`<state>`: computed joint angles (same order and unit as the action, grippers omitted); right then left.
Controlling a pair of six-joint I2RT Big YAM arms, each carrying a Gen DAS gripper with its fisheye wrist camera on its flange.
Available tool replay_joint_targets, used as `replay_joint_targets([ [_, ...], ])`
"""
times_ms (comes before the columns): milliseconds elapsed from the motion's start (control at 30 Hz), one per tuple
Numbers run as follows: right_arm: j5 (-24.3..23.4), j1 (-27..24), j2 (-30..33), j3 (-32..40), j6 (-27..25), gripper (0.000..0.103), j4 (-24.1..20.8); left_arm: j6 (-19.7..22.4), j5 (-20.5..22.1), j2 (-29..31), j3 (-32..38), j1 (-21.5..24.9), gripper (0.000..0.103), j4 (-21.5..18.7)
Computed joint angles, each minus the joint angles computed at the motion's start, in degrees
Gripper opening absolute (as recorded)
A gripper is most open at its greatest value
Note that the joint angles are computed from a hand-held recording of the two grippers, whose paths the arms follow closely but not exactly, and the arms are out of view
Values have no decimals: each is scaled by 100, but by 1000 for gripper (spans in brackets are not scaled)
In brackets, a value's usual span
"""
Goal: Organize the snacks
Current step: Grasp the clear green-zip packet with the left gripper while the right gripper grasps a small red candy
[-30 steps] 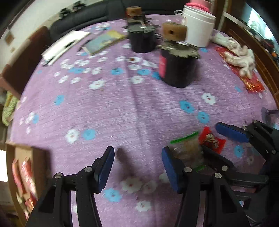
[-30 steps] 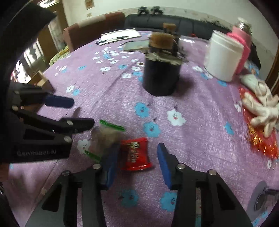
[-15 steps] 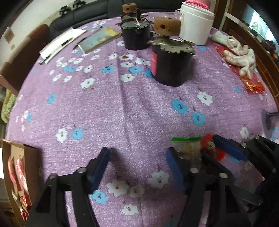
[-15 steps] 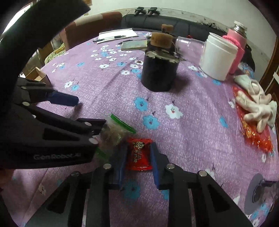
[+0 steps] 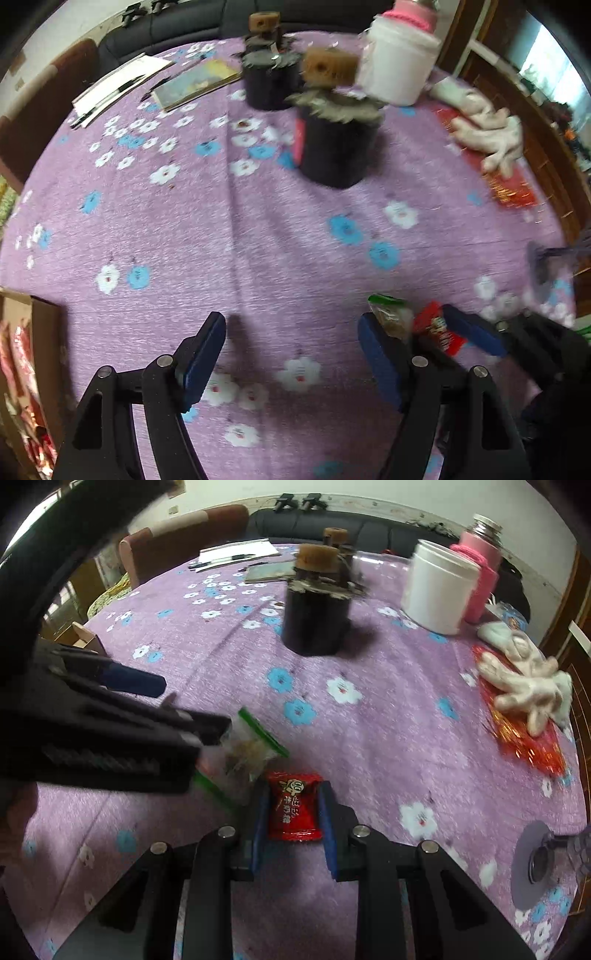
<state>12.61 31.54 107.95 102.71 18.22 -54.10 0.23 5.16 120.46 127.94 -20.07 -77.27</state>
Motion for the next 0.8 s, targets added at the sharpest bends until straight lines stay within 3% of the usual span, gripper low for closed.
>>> replay_joint_targets([
  [167, 27, -30, -292, -404, 97, 24, 43, -15, 122, 84, 160, -137, 84, -202],
  [367, 10, -46, -526, -745, 157, 24, 214, -209, -164, -339, -362, -273, 84, 518],
  [400, 5, -48, -543, -765, 147, 24, 214, -179, -83, -247, -199, -274, 87, 385],
  [467, 37, -40, -553, -771, 180, 24, 180, -35, 113, 144, 409, -334, 87, -281],
  [500, 55, -35, -564, -784, 177, 24, 164, -17, 17, 227, 500, -384, 87, -356],
  [600, 171, -13, -672, -908, 197, 24, 96, 46, -164, 247, 444, -493, 88, -225],
  [800, 143, -93, -1042, -1366, 471, 24, 85, 474, -279, 393, 563, -681, 88, -389],
])
